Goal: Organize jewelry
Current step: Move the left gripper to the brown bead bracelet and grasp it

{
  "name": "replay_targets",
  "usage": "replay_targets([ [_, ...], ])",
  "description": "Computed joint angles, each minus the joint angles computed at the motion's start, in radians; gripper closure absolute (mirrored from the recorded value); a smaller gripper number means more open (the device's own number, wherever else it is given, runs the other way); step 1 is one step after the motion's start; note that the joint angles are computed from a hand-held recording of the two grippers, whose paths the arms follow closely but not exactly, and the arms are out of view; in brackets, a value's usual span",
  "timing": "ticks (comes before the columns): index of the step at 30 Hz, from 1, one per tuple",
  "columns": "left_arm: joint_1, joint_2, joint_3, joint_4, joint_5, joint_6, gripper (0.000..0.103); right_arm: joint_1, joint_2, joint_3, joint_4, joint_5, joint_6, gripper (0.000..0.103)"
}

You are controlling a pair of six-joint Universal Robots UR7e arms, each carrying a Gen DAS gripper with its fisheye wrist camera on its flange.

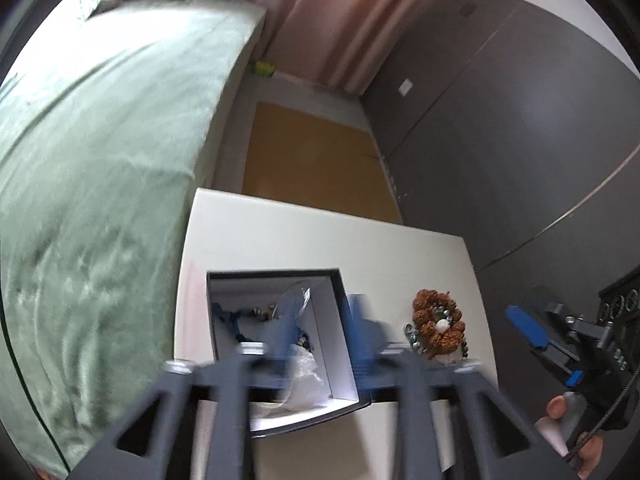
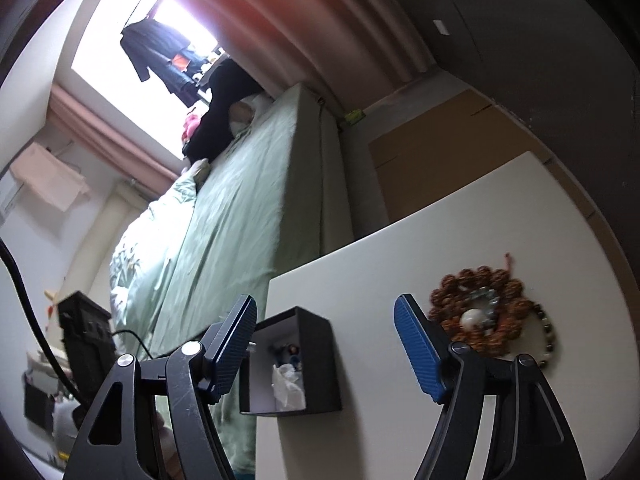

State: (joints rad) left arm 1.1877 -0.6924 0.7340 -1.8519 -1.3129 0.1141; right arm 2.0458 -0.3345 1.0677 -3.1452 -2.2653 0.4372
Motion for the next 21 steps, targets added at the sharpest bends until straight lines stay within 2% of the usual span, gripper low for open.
replay_targets([
  [1, -0.001, -0.012, 0.030, -0.037, 0.002, -0.005, 0.045, 0.000, -0.010, 0.017, -0.009, -0.006, 0.005, 0.031],
  [2, -0.002, -0.020, 0.047, -0.060, 0.005, -0.004, 0.042, 0.000, -0.017, 0.028, -0.014, -0.009, 0.010, 0.031],
  [9, -0.020, -0.035, 0.105, -0.095, 0.011, 0.021, 0.042, -0.001, -0.073, 0.121, -0.076, -0.045, 0.040, 0.031],
  [21, -0.064, -0.065, 0.236, -0.156, -0.031, 0.061, 0.042, -0.006, -0.177, 0.285, -0.123, -0.108, 0.099, 0.031],
])
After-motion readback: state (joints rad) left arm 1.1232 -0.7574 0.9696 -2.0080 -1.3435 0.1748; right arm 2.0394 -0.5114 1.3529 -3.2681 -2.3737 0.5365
